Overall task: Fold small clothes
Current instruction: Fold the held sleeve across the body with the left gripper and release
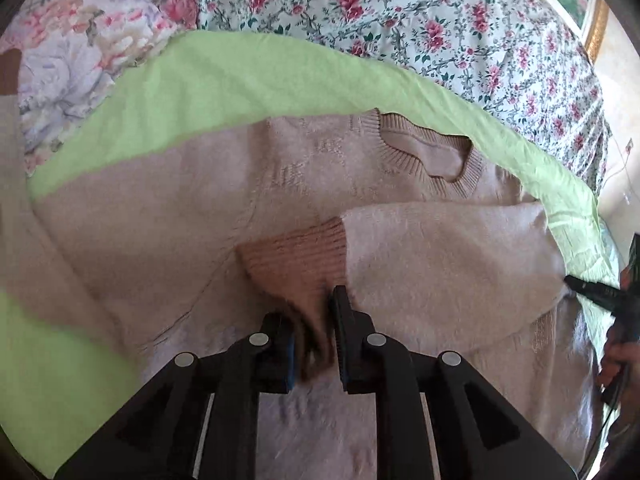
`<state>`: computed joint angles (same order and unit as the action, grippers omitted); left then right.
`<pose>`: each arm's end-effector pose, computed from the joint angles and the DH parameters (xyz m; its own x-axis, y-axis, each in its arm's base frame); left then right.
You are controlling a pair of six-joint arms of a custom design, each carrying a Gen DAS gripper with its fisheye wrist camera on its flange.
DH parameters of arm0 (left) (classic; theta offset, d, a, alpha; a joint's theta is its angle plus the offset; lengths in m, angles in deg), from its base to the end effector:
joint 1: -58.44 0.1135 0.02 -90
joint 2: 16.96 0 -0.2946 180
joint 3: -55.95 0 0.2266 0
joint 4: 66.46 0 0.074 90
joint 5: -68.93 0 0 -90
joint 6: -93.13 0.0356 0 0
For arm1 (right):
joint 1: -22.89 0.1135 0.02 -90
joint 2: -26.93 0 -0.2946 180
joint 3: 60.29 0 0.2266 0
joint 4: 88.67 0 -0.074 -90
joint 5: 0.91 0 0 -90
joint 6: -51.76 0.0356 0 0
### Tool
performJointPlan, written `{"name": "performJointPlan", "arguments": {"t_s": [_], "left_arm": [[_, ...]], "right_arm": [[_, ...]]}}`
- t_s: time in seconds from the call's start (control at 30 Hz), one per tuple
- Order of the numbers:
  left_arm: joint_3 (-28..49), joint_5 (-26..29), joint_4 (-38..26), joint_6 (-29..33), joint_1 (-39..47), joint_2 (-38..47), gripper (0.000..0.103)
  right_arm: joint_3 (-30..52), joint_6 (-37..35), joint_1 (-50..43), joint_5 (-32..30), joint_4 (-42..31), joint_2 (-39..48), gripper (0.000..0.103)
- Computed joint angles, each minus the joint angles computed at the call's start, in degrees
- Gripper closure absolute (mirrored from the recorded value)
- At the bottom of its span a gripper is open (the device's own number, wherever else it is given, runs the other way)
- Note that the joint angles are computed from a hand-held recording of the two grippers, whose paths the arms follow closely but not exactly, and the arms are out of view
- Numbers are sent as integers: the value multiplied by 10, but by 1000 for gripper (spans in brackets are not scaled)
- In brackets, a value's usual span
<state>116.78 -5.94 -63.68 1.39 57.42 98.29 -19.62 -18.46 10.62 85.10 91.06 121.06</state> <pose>0.3445 -0.0154 0.1107 -0.7891 -0.0153 -0.6141 0.1553 0.9623 -0.2234 0.2359 -0.0488 0.1370 -0.6832 0.4941 -0.5377 0.4283 0.8675 0.2530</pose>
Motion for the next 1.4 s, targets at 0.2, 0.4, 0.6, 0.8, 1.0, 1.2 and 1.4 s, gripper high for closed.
{"name": "performJointPlan", "arguments": {"t_s": [0.2, 0.4, 0.6, 0.8, 1.0, 1.2, 1.4], "left_arm": [[-72, 18, -1, 41, 83, -98, 57], [3, 4, -59, 52, 200, -101, 35], [255, -133, -181, 23, 227, 35, 10], [497, -202, -334, 30, 231, 196, 20], [475, -120, -305, 39, 273, 198, 88], [246, -4, -165, 58, 290, 32, 89], [62, 56, -70, 65, 190, -122, 89]], "right_arm": [[-45, 26, 60, -41, -14, -122, 71], [-87, 118, 196, -20, 23, -155, 60], [-95, 181, 300, -1, 68, -112, 57], [-96, 202, 330, -7, 111, -59, 57], [-108, 203, 326, -6, 115, -68, 57], [-126, 216, 331, 1, 113, -97, 57], [-142, 242, 353, 11, 132, -109, 57]]}}
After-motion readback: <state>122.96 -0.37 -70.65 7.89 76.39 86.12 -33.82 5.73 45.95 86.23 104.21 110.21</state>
